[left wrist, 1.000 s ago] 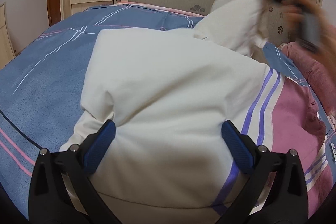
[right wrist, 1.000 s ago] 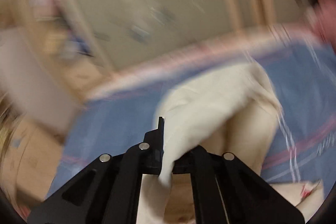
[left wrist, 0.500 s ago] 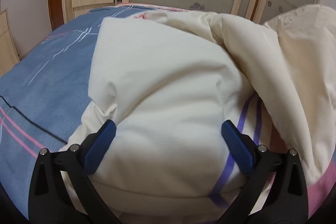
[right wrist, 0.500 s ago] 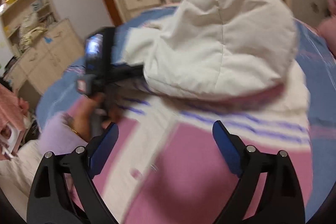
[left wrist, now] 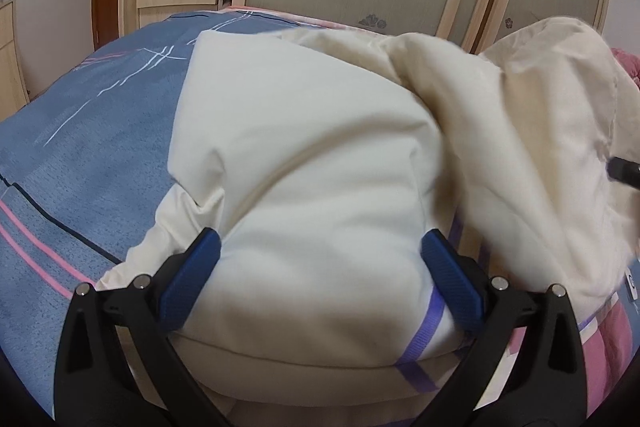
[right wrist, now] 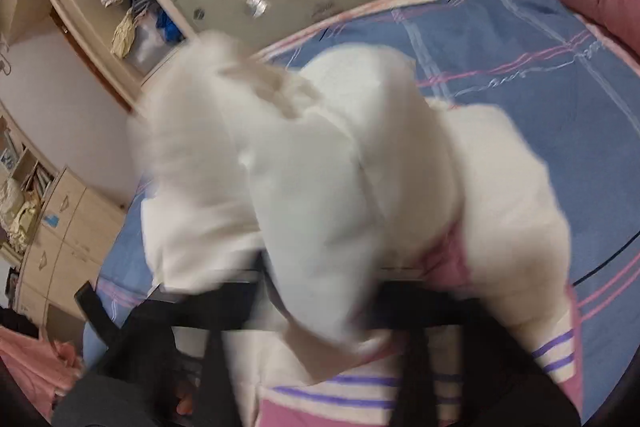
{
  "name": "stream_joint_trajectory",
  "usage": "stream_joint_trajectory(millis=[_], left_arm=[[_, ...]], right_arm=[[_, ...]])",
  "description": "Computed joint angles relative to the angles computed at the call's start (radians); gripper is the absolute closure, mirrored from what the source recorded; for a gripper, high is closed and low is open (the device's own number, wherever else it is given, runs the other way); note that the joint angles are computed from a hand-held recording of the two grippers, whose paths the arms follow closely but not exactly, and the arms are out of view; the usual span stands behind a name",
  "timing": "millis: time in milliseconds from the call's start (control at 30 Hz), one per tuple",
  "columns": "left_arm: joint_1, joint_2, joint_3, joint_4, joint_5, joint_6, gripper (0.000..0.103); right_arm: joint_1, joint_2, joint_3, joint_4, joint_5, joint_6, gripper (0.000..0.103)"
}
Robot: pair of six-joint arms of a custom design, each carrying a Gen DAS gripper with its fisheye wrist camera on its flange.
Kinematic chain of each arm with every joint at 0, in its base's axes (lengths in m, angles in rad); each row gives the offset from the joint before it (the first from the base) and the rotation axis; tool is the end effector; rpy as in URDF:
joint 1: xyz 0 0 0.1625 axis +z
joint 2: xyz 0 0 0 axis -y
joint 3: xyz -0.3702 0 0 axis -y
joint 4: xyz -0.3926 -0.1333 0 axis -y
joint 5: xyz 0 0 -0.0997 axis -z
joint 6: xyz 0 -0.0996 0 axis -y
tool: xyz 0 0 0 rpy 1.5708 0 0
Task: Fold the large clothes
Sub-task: 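Grasp the jacket hem with the right gripper and lift it over the sleeves, then lay the hem over the folded sleeves and open the right gripper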
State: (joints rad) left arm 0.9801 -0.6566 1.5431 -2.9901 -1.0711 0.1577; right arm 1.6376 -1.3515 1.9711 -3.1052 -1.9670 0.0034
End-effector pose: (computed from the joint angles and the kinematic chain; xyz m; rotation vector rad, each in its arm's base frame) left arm -0.2237 -0.6587 0.0596 0.7951 2.5284 -0.8496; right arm 0.1303 -0.5263 0.3188 -0.1684 -2.5180 1.2531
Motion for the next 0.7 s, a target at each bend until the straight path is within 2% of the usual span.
stream_joint_trajectory(millis=[67, 100, 167, 233, 267, 367, 433, 467, 500, 567, 600, 700], left_arm=[[0.009, 0.005, -0.020, 0.014, -0.015, -0.002, 0.002], [0.010, 0.002, -0.019, 0.015, -0.019, -0.002, 0.002], [0.011, -0.001, -0.017, 0.014, -0.023, -0.004, 0.002], [0.010, -0.003, -0.013, 0.013, -0.023, -0.005, 0.002], [0.009, -0.004, -0.010, 0.011, -0.021, -0.004, 0.002], [0.006, -0.005, -0.006, 0.010, -0.015, -0.001, 0.002], [0.003, -0.002, -0.014, 0.024, -0.002, 0.000, 0.002], [-0.003, -0.001, -0.017, 0.033, 0.011, -0.005, 0.002], [-0.013, -0.005, -0.018, 0.051, 0.033, -0.007, 0.002], [-0.042, -0.027, -0.011, 0.076, 0.095, -0.020, 0.002], [-0.061, -0.047, 0.014, 0.041, 0.130, -0.026, 0.002], [-0.114, -0.117, 0.102, -0.111, 0.165, 0.000, 0.002]], right_arm=[[0.034, -0.035, 0.053, -0.020, 0.037, -0.021, 0.091], [0.048, -0.064, 0.088, -0.024, 0.078, -0.015, 0.091], [0.050, -0.138, 0.178, -0.051, 0.150, 0.039, 0.091], [0.028, -0.195, 0.259, -0.097, 0.181, 0.086, 0.091], [0.005, -0.219, 0.315, -0.131, 0.187, 0.110, 0.091], [-0.027, -0.235, 0.397, -0.149, 0.072, 0.094, 0.091], [-0.083, -0.231, 0.441, -0.177, 0.088, 0.127, 0.089], [-0.094, -0.230, 0.453, -0.195, 0.090, 0.136, 0.080], [-0.081, -0.225, 0.455, -0.207, 0.050, 0.133, 0.070], [-0.026, -0.208, 0.453, -0.237, -0.078, 0.098, 0.015], [0.003, -0.195, 0.458, -0.288, -0.137, 0.046, 0.011], [0.088, -0.177, 0.444, -0.378, -0.264, -0.049, 0.013]])
